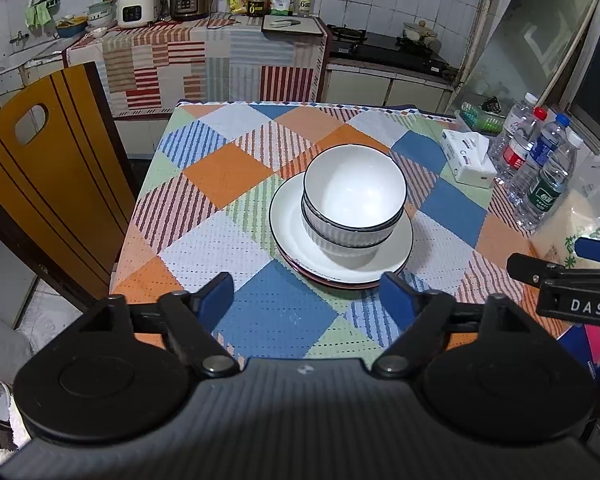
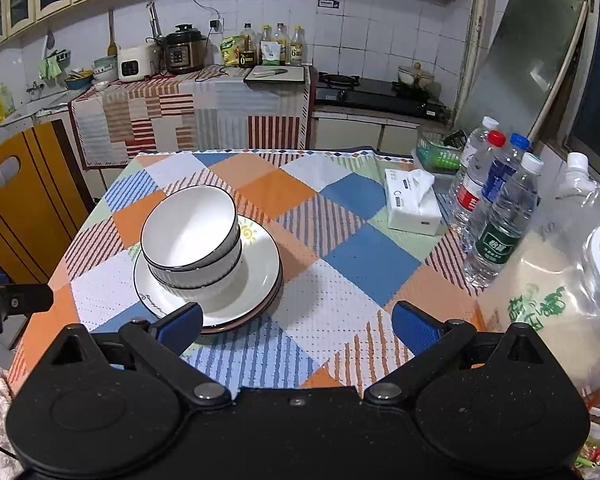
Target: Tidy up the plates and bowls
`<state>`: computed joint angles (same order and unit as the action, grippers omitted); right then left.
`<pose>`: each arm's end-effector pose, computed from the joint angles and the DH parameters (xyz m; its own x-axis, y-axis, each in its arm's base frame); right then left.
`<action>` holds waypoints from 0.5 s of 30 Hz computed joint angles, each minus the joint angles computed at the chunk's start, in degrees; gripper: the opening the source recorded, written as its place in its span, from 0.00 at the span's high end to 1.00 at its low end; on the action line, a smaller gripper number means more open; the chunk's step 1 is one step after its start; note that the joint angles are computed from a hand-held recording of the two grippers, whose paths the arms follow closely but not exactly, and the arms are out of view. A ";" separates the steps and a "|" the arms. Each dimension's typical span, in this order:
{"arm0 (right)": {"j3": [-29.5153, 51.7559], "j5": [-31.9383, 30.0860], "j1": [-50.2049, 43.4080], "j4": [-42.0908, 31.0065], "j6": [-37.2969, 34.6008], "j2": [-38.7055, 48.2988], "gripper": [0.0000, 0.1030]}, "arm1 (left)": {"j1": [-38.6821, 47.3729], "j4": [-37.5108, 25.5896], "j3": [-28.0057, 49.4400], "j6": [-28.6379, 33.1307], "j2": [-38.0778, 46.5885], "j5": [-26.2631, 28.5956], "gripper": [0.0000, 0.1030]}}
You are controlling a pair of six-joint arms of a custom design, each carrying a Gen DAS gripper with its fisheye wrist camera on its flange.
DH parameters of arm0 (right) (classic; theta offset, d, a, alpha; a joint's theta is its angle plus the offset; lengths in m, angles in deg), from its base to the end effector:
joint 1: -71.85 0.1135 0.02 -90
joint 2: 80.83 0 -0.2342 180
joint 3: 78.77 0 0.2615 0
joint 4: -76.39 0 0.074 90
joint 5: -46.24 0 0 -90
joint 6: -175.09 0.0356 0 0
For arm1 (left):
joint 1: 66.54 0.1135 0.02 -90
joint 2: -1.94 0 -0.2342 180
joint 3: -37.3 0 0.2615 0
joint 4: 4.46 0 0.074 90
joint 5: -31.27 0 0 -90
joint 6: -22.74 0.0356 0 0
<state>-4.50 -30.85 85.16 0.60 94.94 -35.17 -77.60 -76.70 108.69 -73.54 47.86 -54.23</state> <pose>0.1573 0.0290 0.3265 -0.7164 0.0019 -0.6977 0.0466 0.9979 -0.0452 0.1645 -0.0350 0.3144 -0.7375 0.0330 -0.6746 0.1643 0.9776 -0.1317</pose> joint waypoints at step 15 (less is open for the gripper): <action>1.05 4.55 5.95 -3.02 3.57 0.38 0.01 | -4.20 3.28 -5.21 -1.46 -4.42 -6.17 0.14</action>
<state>-3.45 -26.30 91.11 -2.42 98.51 -34.79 -81.80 -73.42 103.48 -75.00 43.45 -60.41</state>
